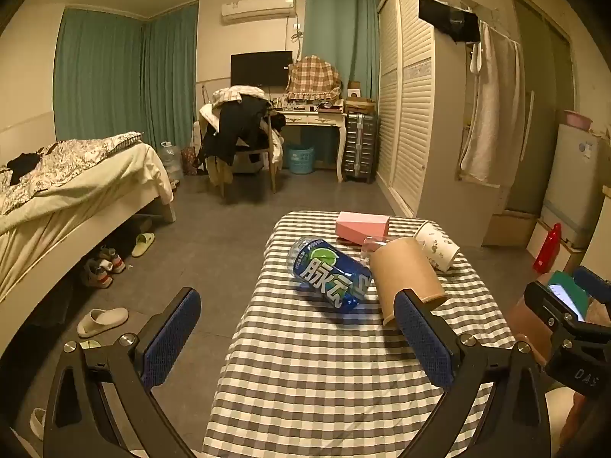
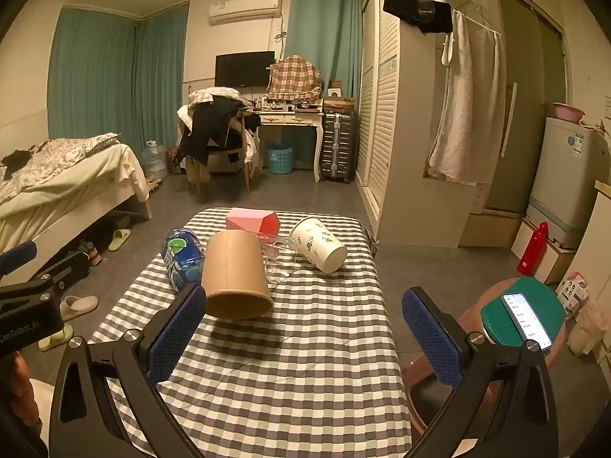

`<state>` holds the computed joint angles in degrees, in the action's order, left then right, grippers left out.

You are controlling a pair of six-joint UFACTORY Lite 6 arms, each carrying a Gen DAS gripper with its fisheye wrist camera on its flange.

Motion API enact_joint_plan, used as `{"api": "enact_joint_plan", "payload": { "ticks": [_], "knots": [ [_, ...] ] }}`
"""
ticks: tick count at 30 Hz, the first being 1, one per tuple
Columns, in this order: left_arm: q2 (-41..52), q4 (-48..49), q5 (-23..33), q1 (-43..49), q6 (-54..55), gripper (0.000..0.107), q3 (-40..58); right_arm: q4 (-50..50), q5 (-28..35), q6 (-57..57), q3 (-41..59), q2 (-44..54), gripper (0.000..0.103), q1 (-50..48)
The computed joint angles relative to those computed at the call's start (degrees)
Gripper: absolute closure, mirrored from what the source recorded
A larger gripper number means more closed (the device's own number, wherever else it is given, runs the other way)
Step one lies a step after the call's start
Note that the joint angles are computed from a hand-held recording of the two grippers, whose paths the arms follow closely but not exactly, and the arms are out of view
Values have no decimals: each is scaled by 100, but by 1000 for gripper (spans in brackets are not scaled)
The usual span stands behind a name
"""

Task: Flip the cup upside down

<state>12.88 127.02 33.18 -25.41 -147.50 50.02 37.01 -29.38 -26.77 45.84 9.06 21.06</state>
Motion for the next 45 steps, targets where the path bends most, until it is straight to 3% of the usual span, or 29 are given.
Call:
{"api": "enact_joint_plan", "payload": {
  "ticks": [45],
  "knots": [
    [115,197,-48,61,-258,4,-32,76,51,9,103,133,0,14]
  ]
}}
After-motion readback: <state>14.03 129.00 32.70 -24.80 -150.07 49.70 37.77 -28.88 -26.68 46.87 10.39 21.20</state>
